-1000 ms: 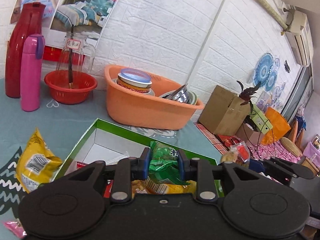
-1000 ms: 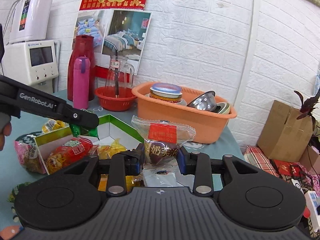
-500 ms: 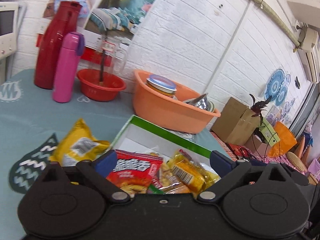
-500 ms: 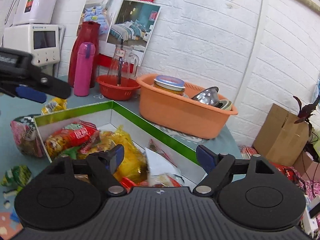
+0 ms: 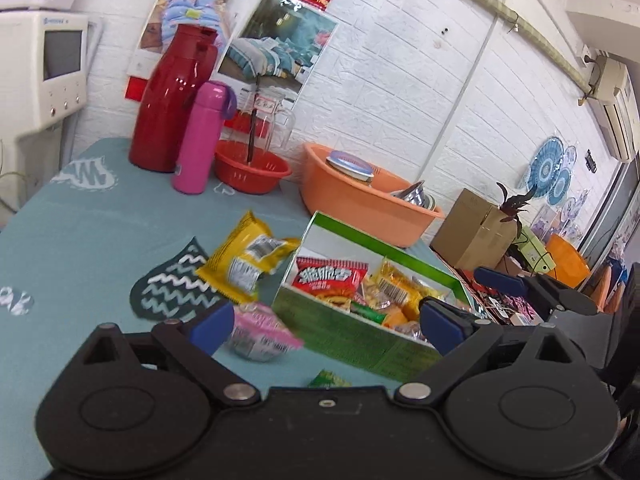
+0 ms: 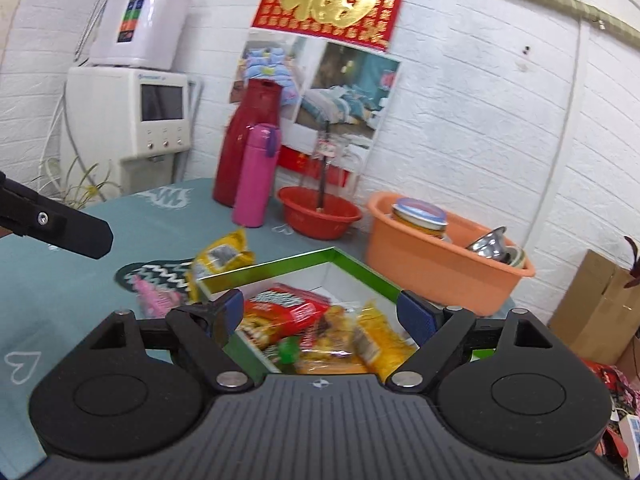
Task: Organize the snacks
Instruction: 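Move the left gripper to the pink packet and grasp it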
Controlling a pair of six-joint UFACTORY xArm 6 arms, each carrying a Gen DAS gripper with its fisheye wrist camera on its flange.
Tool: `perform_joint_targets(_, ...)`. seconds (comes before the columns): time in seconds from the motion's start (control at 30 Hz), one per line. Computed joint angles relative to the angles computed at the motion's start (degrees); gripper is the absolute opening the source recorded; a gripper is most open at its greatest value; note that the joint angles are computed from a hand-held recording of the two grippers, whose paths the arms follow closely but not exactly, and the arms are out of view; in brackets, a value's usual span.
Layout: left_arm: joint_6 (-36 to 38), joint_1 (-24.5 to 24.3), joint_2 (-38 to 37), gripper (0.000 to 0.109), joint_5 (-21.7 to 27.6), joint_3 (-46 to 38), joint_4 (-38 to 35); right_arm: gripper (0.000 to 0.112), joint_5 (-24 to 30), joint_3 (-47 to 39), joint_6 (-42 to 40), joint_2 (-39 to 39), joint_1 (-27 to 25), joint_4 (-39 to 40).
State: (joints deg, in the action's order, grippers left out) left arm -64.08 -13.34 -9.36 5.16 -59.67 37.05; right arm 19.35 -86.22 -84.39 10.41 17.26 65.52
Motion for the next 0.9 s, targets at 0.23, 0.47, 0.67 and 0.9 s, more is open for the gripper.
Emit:
perform_joint_targets(0.23, 6.5, -0.1, -2.9, 0.103, -0.6, 4.7, -5.8, 0.103, 6.7, 1.6, 10.0, -2.4, 0.1, -4.1)
perform_joint_targets(0.47, 7.6, 1.1, -3.3, 0.103, 0.5, 7.1, -9.8, 0.103, 8.0, 3.9, 21.7, -2.2, 0.2, -14.7)
perform_joint_targets(0.67, 9.4, 1.2, -3.3, 0.103, 0.8, 8.3, -14.0, 0.103, 11.1, 5.2, 26.3, -1.9, -0.7, -18.4)
perform_joint_targets(0.9, 1.6, 2.5, -3.6, 0.103, 0.7, 8.6, -5.8, 0.103, 13.1, 6.2, 20.8, -2.1, -1.2, -13.3)
